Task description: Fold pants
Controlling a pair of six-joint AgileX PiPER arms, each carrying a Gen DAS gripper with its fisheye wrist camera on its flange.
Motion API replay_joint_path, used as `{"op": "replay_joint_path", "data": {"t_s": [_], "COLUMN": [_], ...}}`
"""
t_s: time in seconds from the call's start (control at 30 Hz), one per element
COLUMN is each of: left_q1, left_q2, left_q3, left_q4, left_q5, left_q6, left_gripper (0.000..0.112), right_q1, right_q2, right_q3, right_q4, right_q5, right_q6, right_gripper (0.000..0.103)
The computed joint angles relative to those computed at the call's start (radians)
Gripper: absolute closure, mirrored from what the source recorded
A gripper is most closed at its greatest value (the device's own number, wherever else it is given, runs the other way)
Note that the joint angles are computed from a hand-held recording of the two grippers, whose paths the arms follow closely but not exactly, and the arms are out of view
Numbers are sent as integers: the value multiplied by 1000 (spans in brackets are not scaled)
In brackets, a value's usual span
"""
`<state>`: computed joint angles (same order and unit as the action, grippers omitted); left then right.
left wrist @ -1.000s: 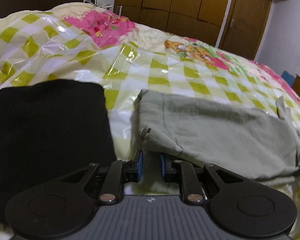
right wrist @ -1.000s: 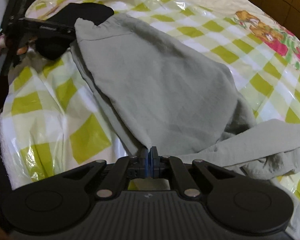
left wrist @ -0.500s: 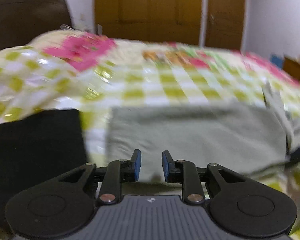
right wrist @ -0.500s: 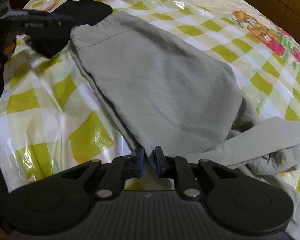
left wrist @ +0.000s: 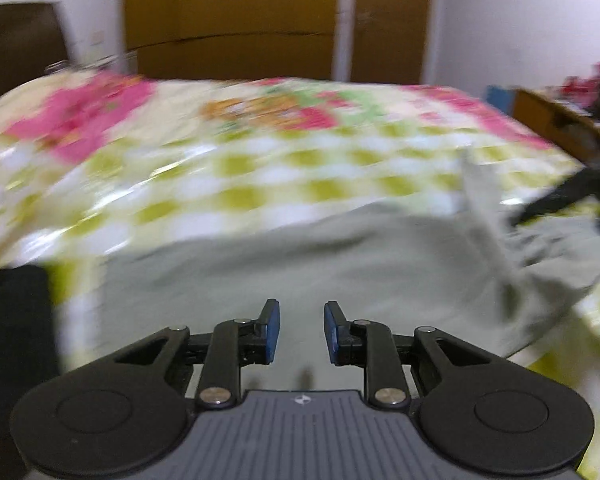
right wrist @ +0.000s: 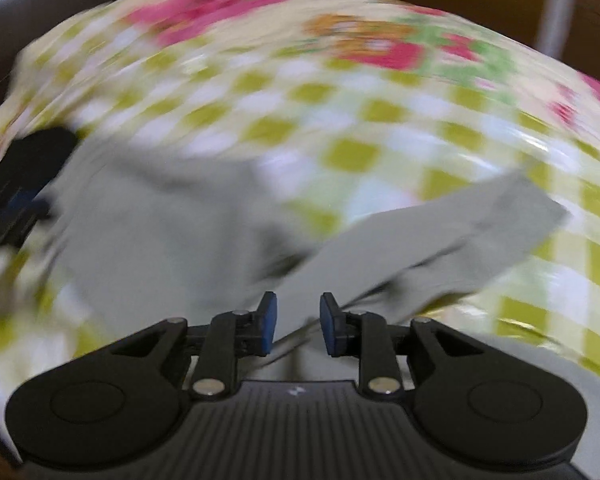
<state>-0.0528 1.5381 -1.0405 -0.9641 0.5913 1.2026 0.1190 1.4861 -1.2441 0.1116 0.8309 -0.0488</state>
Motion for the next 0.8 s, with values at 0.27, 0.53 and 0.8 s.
{"op": "replay_joint_path", "data": {"t_s": [0.27,0.53,0.8], "left_q1": [-307,-381,-426], "left_q2": [174,257,252], "left_q3": [-150,-222,-234], "left_q4": [-49,5,96], "left_q5": [25,17,-14], "left_q6": [-50,-133,-214], "left_gripper": [73,66,66], "right_q1": [-206,-290,-357], "right_q2": [273,476,451], "right_q3": [-190,-361,-371], "right_q4": [-76,-37,168], "right_q5": [-73,-129,-177], "right_q6": [196,261,118], "right_gripper": [75,72,101]}}
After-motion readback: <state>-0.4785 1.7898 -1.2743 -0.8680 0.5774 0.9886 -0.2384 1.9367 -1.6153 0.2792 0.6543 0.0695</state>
